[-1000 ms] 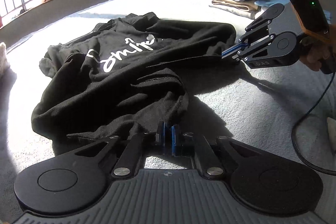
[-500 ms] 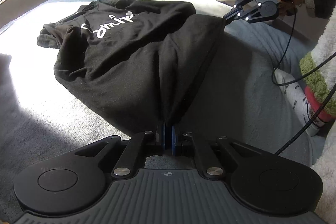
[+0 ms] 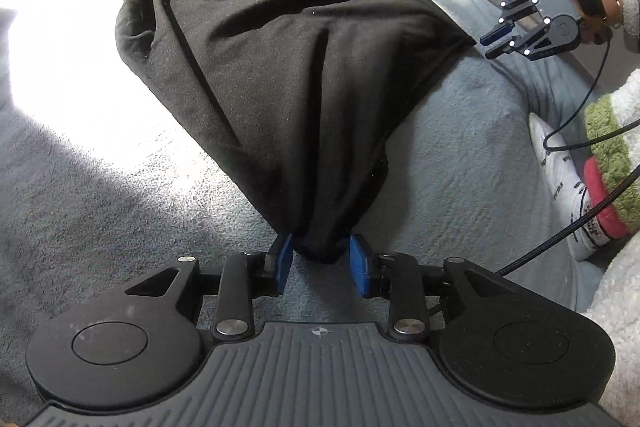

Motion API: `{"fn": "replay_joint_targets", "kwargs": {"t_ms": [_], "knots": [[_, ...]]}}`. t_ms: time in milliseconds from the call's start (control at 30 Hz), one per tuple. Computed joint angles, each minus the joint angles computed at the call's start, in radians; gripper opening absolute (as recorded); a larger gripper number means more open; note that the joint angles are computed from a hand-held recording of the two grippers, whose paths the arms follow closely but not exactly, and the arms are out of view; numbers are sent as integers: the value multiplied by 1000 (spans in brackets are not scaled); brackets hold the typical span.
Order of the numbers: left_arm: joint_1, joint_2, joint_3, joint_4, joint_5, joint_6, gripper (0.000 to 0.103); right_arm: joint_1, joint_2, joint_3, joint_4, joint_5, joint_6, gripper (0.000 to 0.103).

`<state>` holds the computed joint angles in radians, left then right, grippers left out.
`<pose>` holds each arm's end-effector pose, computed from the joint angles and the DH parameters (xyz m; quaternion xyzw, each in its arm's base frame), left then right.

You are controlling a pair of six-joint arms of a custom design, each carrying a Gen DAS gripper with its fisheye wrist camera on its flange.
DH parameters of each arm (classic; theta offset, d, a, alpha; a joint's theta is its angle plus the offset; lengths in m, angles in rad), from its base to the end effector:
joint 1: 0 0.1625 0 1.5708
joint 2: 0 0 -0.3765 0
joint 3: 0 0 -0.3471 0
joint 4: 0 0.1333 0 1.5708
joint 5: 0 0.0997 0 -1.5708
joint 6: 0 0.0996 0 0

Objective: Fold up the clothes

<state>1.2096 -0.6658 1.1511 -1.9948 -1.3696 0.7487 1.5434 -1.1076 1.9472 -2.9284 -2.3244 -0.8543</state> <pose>-0.1029 -0.7058 0.1296 0.5266 0.8436 0.0492 0.0926 0.0508 -0.5242 0.2272 0.2748 -0.8610 0.0636 0.4233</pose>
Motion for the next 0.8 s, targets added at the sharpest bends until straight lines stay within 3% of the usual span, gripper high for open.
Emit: {"fn": "replay_joint_targets", "kwargs": {"t_ms": [133,200,267,467,600,800], "knots": [[28,9,-63,27,-54,-131,42,-9,-66,3,35,77,121,22],[42,24,-94,8,-84,-213,43,-10,-76,3,-7,113,156,30],[52,49,-119,-36,-110,-311,43,-17,-65,-14,-70,149,208,46],[55,125,-161,-164,-113,-537,44,-70,-13,-104,-136,248,512,47],[51,145,-163,-178,-97,-577,44,-103,0,-124,-135,261,660,48],[38,111,-78,-298,-52,-516,44,-172,-18,-88,-163,330,854,49]]}}
